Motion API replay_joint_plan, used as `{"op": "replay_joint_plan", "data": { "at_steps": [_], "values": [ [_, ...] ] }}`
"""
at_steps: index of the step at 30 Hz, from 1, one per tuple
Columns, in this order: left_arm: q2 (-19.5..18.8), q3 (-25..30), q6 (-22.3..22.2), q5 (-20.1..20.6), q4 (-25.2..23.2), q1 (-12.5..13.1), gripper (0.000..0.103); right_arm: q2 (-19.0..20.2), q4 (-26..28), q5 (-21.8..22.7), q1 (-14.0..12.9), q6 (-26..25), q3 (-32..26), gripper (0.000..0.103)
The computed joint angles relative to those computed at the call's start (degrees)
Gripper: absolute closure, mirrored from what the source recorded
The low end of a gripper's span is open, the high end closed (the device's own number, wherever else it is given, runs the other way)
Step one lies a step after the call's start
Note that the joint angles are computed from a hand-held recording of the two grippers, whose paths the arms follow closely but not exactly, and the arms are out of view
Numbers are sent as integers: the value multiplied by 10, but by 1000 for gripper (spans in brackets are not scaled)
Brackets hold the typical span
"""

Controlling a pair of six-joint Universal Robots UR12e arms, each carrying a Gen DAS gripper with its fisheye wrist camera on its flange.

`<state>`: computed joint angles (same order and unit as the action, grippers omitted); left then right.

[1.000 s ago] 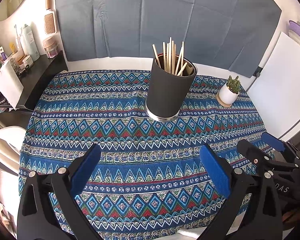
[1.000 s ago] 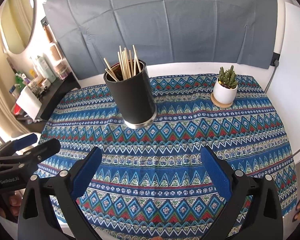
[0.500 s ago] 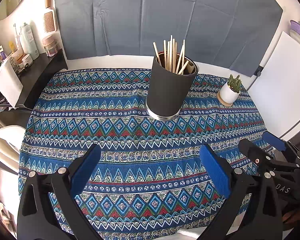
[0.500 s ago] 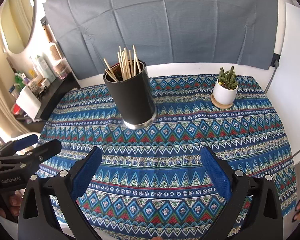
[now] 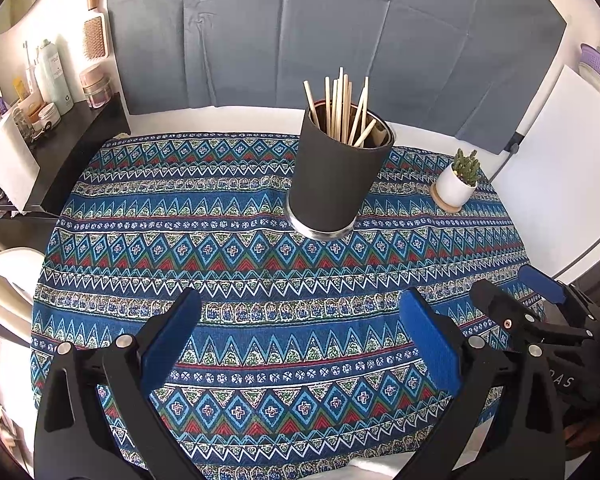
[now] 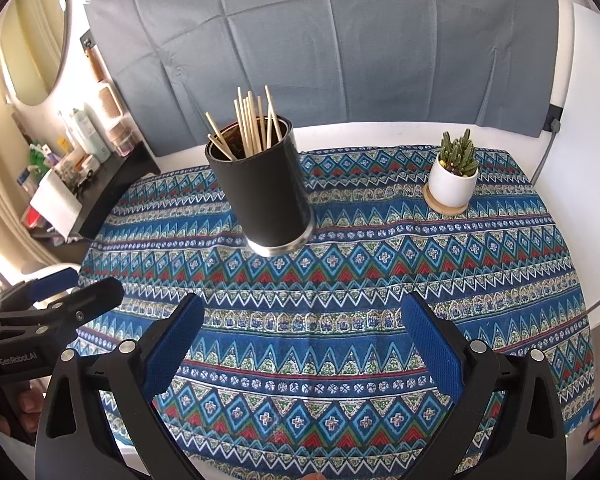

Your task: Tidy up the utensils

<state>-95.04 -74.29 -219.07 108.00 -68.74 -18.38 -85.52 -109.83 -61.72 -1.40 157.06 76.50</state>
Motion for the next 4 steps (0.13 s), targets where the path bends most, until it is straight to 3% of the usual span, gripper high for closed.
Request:
{"op": "replay_joint_plan", "data": {
  "at_steps": [4],
  "values": [
    [-2,2,3,2,-2,-1,6,2,3,-1,1,-1,-1,8]
  ]
}}
